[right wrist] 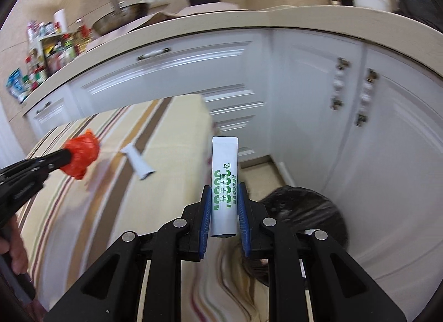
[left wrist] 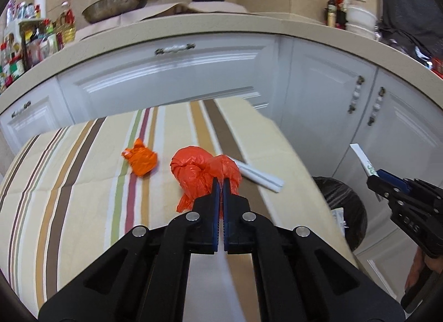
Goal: Collect trash
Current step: 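Carry the packet and red bag over the bin and open both tools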
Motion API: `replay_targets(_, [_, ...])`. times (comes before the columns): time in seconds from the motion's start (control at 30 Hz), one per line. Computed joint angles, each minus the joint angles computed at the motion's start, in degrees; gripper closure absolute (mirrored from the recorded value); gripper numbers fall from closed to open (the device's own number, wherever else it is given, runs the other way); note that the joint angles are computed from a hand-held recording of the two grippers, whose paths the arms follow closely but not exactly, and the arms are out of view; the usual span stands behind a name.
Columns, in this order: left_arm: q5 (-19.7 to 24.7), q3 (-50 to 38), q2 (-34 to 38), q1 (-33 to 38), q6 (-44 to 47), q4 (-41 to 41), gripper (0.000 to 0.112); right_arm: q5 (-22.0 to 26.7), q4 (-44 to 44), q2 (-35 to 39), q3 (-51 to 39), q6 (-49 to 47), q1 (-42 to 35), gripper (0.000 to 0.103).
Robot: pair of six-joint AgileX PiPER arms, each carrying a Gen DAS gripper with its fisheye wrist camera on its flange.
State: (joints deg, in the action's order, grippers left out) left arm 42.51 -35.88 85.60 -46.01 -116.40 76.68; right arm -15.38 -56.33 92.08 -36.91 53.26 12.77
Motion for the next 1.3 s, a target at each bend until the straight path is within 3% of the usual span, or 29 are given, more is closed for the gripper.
replay_targets(0.2, [0.4,-6.05,3.29,-5.69,1.71,0.94,0.111,-1.77,7.06,-1.45,2.56,-8.09,-6.41,0.083])
replay_targets(0.33, [-2.49,-12.24,8.49,-7.22,2.3,3.03,0.111,-3.3,17.02,-1.5,4.11,-18.33,-9.87,0.083])
replay_targets(0.5, [-5.2,-21.61,17.03,-8.37,5.14,4.01,0.111,-5.25,18.37,1.34,3.06,-20.46,-14.7,0.083])
replay_targets(0.63, [-8.77,-29.75,24.12,-7.49,10.95,0.15,0.111,-6.32,17.58,4.52,1.72,-20.26,-17.35,0.083])
replay_targets(0.83, [-10.11,-39.73,32.34,-5.74,20.34,-7.12,0.111,-7.72,18.14,10.24,-1.57,-21.23,-19.46,0.083])
replay_targets(0.93, [-10.7,-45.64,36.72,-4.38,28.31,-13.88,0.11,-8.58,18.02,13.62,-4.02,-20.72,-20.31,0.077])
replay_targets(1.03, [-9.77,-50.4,40.35,-3.66,32.71,-17.63,0.094,-7.49,18.73,16.52,-6.87,-20.94,-20.31,0.068])
replay_targets(1.1, [-9.37,-51.0,41.02,-3.61,32.01,-16.64,0.075,-6.95,18.51,17.02,-7.51,-20.65,-20.36,0.068])
replay_targets(1.3, [-10.24,-49.41,39.92,-3.27,31.62,-15.75,0.068,-6.67,18.43,15.88,-6.68,-20.73,-20.44,0.065])
